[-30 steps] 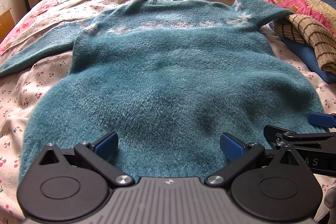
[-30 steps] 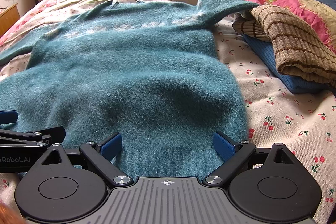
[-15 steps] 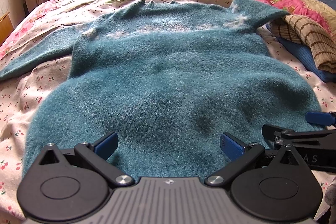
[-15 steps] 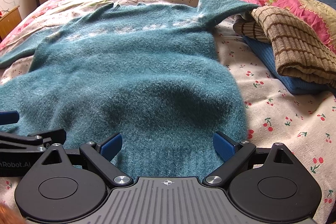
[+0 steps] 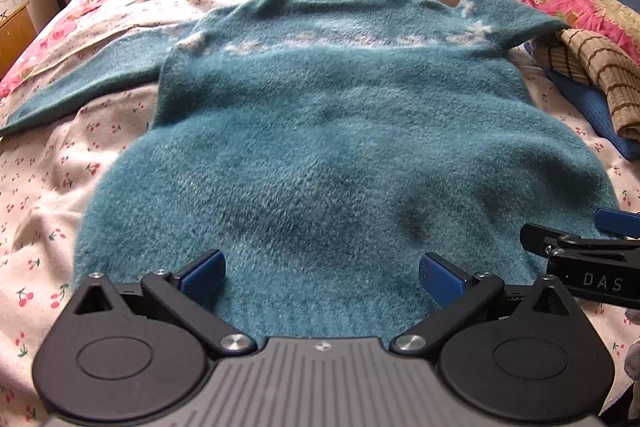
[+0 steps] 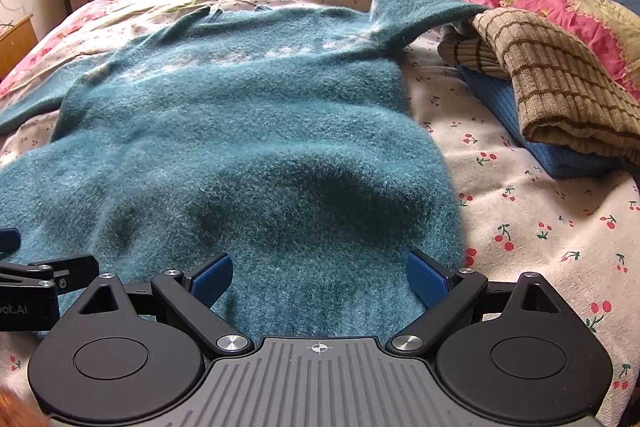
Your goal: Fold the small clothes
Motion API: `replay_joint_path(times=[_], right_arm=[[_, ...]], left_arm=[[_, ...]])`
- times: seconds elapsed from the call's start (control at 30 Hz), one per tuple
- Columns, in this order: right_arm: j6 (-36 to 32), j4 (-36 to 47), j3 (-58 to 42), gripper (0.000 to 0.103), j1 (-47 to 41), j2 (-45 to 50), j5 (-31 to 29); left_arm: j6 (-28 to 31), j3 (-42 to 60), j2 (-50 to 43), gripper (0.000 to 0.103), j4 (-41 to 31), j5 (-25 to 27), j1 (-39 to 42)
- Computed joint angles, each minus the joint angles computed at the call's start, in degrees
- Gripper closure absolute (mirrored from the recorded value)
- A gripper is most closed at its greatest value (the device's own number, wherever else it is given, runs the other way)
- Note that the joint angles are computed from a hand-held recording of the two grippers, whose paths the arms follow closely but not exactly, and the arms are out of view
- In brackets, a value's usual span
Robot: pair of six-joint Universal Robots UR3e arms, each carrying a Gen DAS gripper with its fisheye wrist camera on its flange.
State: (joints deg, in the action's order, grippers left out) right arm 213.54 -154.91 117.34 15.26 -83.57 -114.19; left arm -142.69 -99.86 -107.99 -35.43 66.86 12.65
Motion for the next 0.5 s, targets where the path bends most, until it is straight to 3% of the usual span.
replay_joint_path(times=[0.5], right_arm=[[-0.3,-2.4,2.1,0.008,-0.5,-1.5,1.0]], left_arm=[[-0.1,-1.5,1.5,0.000,0.7,1.3,0.0]])
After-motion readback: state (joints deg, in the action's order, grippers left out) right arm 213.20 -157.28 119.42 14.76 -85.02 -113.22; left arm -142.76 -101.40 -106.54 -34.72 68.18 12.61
